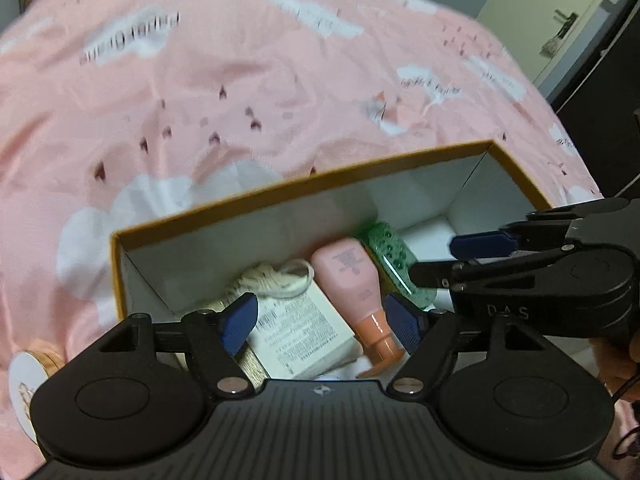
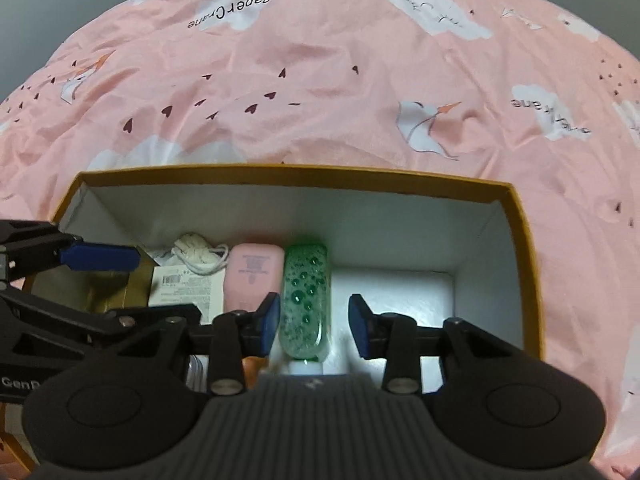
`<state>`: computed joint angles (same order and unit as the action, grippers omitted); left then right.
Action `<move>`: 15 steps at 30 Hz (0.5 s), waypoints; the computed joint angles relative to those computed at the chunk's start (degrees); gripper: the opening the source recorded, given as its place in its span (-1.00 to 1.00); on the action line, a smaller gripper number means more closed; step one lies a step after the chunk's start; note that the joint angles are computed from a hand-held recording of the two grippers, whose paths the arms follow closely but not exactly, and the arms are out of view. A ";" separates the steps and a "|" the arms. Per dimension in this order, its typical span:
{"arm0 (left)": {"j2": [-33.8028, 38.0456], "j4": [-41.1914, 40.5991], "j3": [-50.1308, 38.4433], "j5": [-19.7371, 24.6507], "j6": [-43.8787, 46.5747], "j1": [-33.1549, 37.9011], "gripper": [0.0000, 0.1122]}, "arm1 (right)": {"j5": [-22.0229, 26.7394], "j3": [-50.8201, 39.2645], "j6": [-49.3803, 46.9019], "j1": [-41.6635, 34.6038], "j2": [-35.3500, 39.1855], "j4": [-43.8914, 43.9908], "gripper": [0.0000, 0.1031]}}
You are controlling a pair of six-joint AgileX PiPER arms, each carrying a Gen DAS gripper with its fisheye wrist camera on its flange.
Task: Organize rigid objects
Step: 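Lower the green bottle and pink tube into the orange box and open both tools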
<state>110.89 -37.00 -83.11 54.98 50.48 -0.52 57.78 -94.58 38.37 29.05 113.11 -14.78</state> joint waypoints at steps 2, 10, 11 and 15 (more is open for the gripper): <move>-2.25 -2.04 3.00 -2.07 4.91 0.78 0.53 | 0.66 1.06 3.41 1.74 -1.05 -3.33 -0.05; -5.43 -6.87 4.96 3.28 10.62 6.42 0.54 | 2.13 3.78 10.83 7.55 -4.98 -10.04 0.34; -6.15 -7.94 5.87 3.14 12.02 7.27 0.54 | 2.22 3.80 11.50 8.01 -5.24 -10.43 0.37; -5.68 -10.72 4.91 8.66 9.02 12.32 0.54 | 3.59 3.46 16.08 12.02 -6.27 -14.82 0.57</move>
<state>105.21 -47.72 -78.21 63.64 59.50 11.79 61.36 -91.12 54.45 41.08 106.84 -29.60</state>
